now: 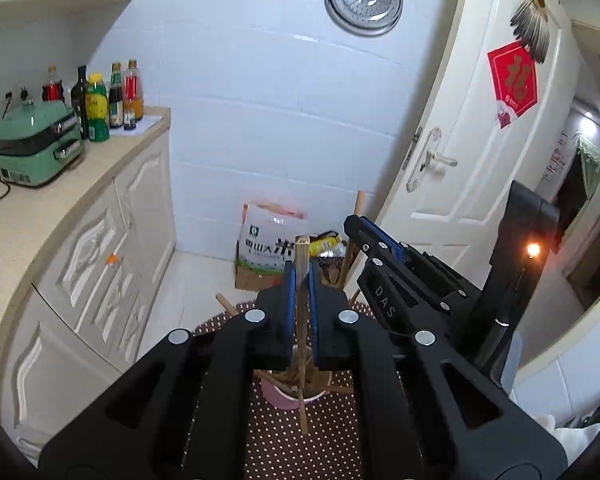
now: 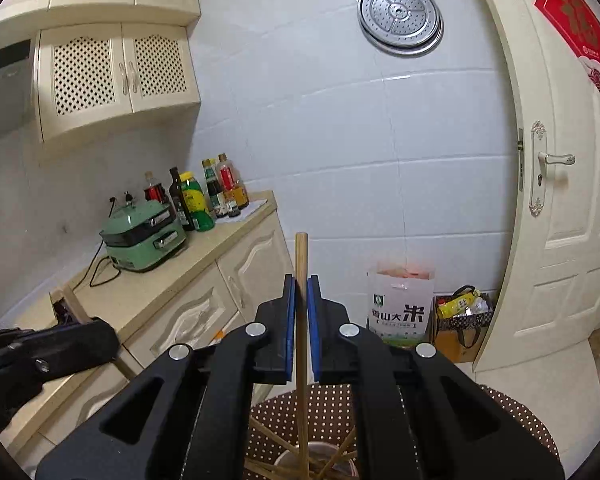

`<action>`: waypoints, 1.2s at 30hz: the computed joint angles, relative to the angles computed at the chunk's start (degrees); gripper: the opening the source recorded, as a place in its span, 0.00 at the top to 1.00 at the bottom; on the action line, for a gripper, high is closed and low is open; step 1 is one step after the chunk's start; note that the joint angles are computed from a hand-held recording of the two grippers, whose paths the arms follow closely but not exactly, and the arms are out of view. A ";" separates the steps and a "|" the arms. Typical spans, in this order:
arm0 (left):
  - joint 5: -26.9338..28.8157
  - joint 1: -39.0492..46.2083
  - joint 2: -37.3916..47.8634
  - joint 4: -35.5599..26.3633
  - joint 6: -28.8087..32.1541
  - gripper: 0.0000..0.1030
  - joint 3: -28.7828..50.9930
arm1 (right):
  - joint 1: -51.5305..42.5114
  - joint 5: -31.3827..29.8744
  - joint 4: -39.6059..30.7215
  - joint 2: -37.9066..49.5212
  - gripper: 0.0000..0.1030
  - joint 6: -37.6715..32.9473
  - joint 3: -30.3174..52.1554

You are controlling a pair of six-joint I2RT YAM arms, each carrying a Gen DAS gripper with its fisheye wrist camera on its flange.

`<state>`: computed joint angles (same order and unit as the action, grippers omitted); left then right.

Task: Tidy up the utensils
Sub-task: 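Lower both sticks into the pink cup and open both tools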

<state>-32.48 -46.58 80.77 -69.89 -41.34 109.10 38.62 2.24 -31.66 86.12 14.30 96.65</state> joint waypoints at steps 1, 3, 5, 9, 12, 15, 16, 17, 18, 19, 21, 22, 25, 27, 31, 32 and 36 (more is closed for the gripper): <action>0.77 0.34 -0.24 0.56 -0.17 0.94 -1.27 | 0.03 -0.11 -0.39 0.03 0.95 -0.13 -0.18; 1.86 0.70 -0.50 1.25 -0.44 0.94 -3.17 | 0.10 -0.27 -0.55 -0.75 0.95 -0.46 -1.54; 2.48 0.76 -0.79 1.88 -0.75 0.94 -4.82 | 0.40 0.18 -1.89 -1.27 0.95 -1.03 -2.08; 4.14 0.91 -1.03 2.66 -0.69 0.94 -7.20 | 1.28 -0.11 -4.37 -2.20 0.95 -3.07 -2.58; 4.68 0.50 -0.62 2.38 -0.18 0.94 -7.92 | 1.46 -0.61 -7.09 -2.72 0.95 -3.04 -2.21; 4.68 -0.63 -0.54 2.06 0.09 0.94 -9.02 | 2.20 -0.16 -8.67 -5.05 0.95 -3.12 -3.94; 4.47 -1.26 -0.60 1.94 0.08 0.94 -9.59 | 2.50 0.34 -8.96 -5.72 0.95 -3.33 -4.54; 4.31 -1.86 -0.63 1.83 0.04 0.94 -10.14 | 3.05 1.32 -9.55 -6.84 0.95 -3.68 -5.48; 4.34 -2.18 -0.70 1.79 0.04 0.94 -10.60 | 3.46 2.03 -9.98 -7.96 0.95 -3.68 -6.53; 4.48 -2.53 -0.75 1.74 -0.13 0.94 -11.15 | 3.69 2.41 -10.09 -8.85 0.95 -3.35 -7.48; 4.95 -3.14 -0.94 1.73 -0.52 0.94 -12.37 | 4.00 3.17 -10.47 -10.48 0.95 -2.20 -9.32; 5.18 -3.39 -0.98 1.68 -0.68 0.94 -12.87 | 4.08 3.37 -10.70 -11.38 0.95 -1.50 -10.46; 5.21 -4.43 -1.10 2.01 -0.88 0.94 -14.05 | 4.77 4.51 -11.85 -12.84 0.95 0.63 -12.69; 4.99 -5.01 -0.58 1.82 -0.61 0.94 -13.72 | 5.18 4.54 -12.10 -14.02 0.95 2.63 -14.63; 5.55 -5.41 0.30 1.52 -0.27 0.93 -12.82 | 6.21 5.65 -11.90 -15.19 0.95 4.63 -16.89; 5.59 -5.46 0.35 1.55 -0.29 0.93 -12.76 | 6.29 5.89 -11.97 -15.25 0.95 4.93 -16.93; 5.95 -5.76 0.69 1.05 -0.53 0.93 -12.16 | 5.96 5.66 -12.19 -15.84 0.95 6.50 -17.34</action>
